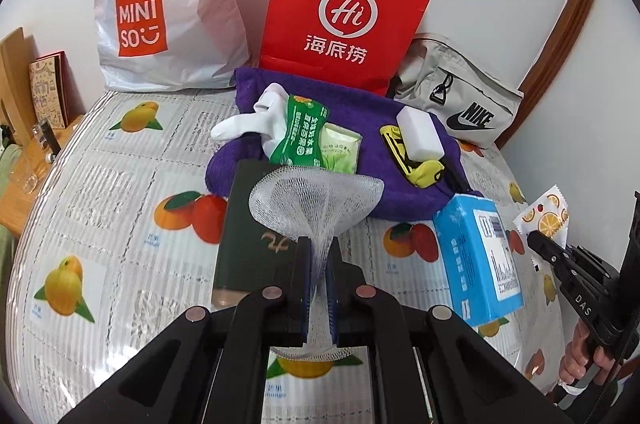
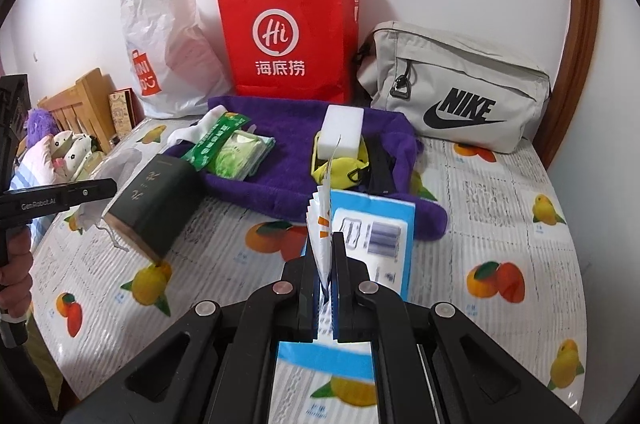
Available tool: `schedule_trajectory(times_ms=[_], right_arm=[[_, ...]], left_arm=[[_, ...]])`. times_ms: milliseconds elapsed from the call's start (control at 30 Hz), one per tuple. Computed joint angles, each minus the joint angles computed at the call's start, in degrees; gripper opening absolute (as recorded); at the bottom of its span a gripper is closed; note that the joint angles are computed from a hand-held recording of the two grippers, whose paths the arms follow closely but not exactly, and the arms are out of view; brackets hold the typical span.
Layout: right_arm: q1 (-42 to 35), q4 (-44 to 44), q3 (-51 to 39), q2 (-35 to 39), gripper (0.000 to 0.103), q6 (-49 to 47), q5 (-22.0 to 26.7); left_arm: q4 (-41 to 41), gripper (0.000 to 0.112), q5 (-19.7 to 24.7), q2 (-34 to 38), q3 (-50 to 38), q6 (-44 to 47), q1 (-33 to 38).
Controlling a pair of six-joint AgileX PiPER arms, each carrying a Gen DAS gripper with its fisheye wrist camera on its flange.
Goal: Organize soft objects
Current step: 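Carry the mesh bag with the left gripper while the right gripper carries the sachet over the towel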
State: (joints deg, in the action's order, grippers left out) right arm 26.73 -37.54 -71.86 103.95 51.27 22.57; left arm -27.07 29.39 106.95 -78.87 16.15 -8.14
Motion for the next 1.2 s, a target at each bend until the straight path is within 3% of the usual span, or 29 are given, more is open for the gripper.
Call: schedule_trajectory(times_ms=[267, 367, 767, 1200], right_arm=[[-4.2, 7.1, -9.1, 6.5, 0.004, -9.7, 1.0], [-6.4, 13.8, -13.6, 9.5, 0.004, -17.1, 1.4], [-10.7, 21.5, -35.9, 24.0, 0.004, -30.8, 11.0], [-11.7, 25.5, -49.0, 33.1, 0.005, -37.4, 18.2]], left_arm=[[2.2, 0.007, 4.1, 6.7, -10.4, -2.8, -0.4], [1.8, 0.007, 6.3, 9.6, -14.8, -3.5, -0.2], [5.5, 0.007, 13.6, 20.1, -31.8, -9.2, -0.9], [6.8, 0.007, 20.2, 28.9, -47.5, -12.6, -0.8]])
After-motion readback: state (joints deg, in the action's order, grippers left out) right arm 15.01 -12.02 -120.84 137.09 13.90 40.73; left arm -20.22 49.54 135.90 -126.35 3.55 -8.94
